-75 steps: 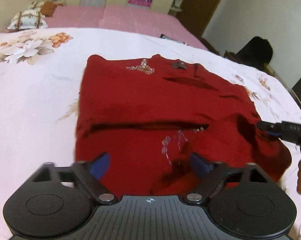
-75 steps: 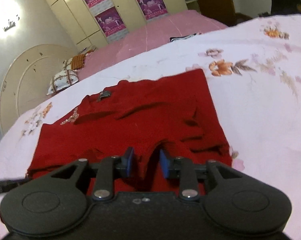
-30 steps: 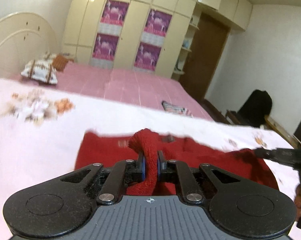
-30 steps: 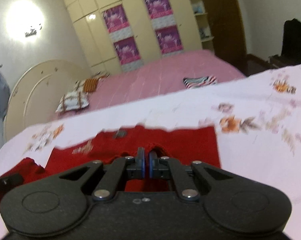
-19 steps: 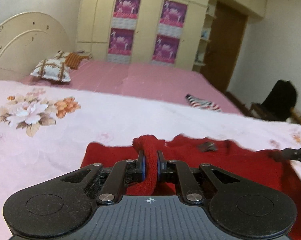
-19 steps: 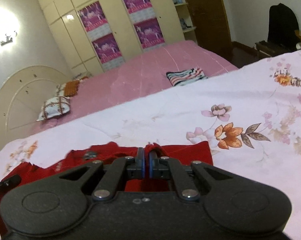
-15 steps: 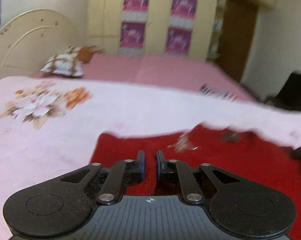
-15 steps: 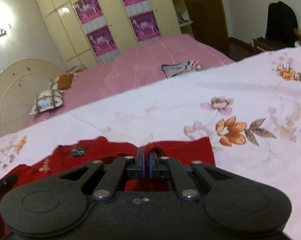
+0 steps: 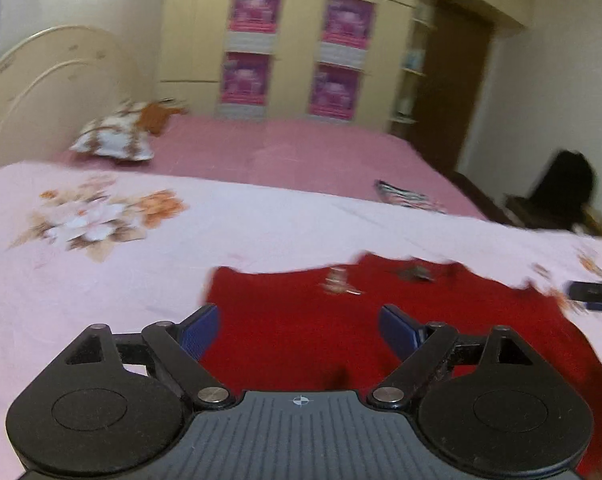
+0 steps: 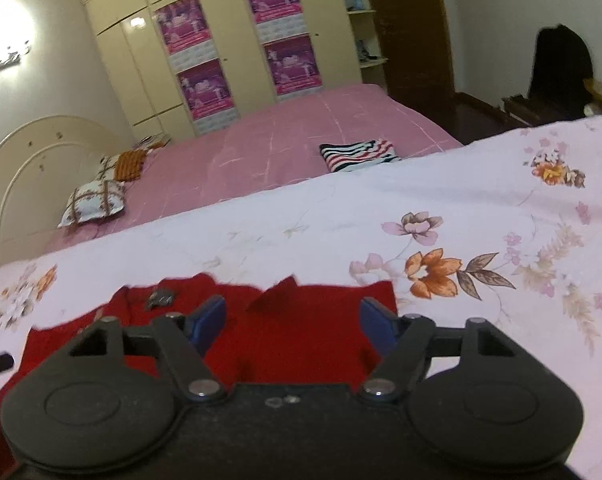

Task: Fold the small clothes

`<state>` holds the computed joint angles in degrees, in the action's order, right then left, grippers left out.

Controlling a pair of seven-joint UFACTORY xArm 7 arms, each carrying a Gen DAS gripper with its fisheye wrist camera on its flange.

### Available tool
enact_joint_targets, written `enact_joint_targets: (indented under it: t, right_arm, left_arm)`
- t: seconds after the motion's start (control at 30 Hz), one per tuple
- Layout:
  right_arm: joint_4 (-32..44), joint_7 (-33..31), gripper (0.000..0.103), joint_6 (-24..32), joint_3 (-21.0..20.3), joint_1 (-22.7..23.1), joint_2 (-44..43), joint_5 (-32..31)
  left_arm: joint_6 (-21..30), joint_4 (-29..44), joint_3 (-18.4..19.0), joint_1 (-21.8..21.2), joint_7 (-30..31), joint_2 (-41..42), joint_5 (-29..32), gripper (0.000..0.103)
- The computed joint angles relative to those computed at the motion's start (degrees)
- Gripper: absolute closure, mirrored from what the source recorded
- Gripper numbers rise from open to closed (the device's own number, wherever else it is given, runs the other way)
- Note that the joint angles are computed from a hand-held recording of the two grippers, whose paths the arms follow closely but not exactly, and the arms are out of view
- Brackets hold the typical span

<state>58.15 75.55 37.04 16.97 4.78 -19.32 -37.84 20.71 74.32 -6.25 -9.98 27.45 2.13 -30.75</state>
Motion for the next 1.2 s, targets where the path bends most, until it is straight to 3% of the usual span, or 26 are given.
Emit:
enact_joint_targets:
  t: [0.03, 0.13, 0.27, 0.3, 0.37, 0.53, 0.7, 0.83, 0.9, 0.97, 1.1, 1.2]
  right_arm:
    - [0.37, -0.75, 0.047, 0.11, 0.21, 0.6, 0.31, 0.46]
    - [2.15, -4.19, 0.061, 0.82, 0.88, 2.89, 2.98, 1.81]
    - [3.84, -6.06, 0.063, 1.84, 0.1, 5.59, 6.84, 2.49]
    - [4.25, -6.47, 0.063, 2.69, -0.38, 5.98, 7.81, 2.79]
    - [4.36, -3.94, 0.063, 4.25, -0.78, 5.9, 9.0, -0.41]
    - [6.27, -2.91, 0.064, 4.21, -3.48, 6.57, 11.26, -1.75]
    - [5.74, -2.21, 0.058, 4.29, -4.33, 6.59, 9.33, -3.59]
    - [4.16, -1.56, 0.057, 2.09, -4.17, 5.93, 8.36, -2.95]
    - [4.96, -2.7, 0.058, 2.31, -3.79, 6.15, 9.88, -3.32]
    - [6.76, -3.26, 0.057, 4.5, -3.6, 6.62, 12.21, -4.3]
    - [8.4, -2.33, 0.055, 5.92, -5.07, 7.6, 14.71, -7.41]
    - [9.8, -2.96, 0.055, 7.86, -5.69, 8.85, 15.34, -6.86]
  left_arm:
    - [1.28, 0.05, -0.3, -0.14, 1.17, -0.19, -0.94, 0.018]
    - [3.34, -0.94, -1.1, -1.39, 2.98, -0.24, 0.34, 0.018]
    - [3.64, 0.06, -0.83, -2.74, -4.59, 3.2, 9.54, 0.018]
    - [1.56, 0.4, -0.66, -2.96, -6.6, 4.57, 11.76, 0.018]
    - [-1.34, 2.06, 0.12, -3.58, -11.8, 7.36, 17.22, 0.018]
    - [-1.14, 7.82, 1.34, -5.26, -21.59, 12.47, 26.72, 0.017]
    - [0.04, 6.61, -1.72, -2.25, -19.56, 10.26, 22.79, 0.018]
    - [-1.72, 2.68, -4.24, -0.18, -11.07, 7.14, 14.94, 0.017]
    - [-0.71, 3.79, -2.67, -1.88, -12.77, 8.66, 18.82, 0.017]
    - [-2.97, 4.59, -1.61, -3.0, -15.03, 10.55, 21.46, 0.017]
    - [-0.09, 10.93, 0.16, -4.36, -21.53, 14.98, 25.83, 0.01]
    - [0.6, 10.92, 0.22, -4.58, -23.04, 14.4, 27.84, 0.01]
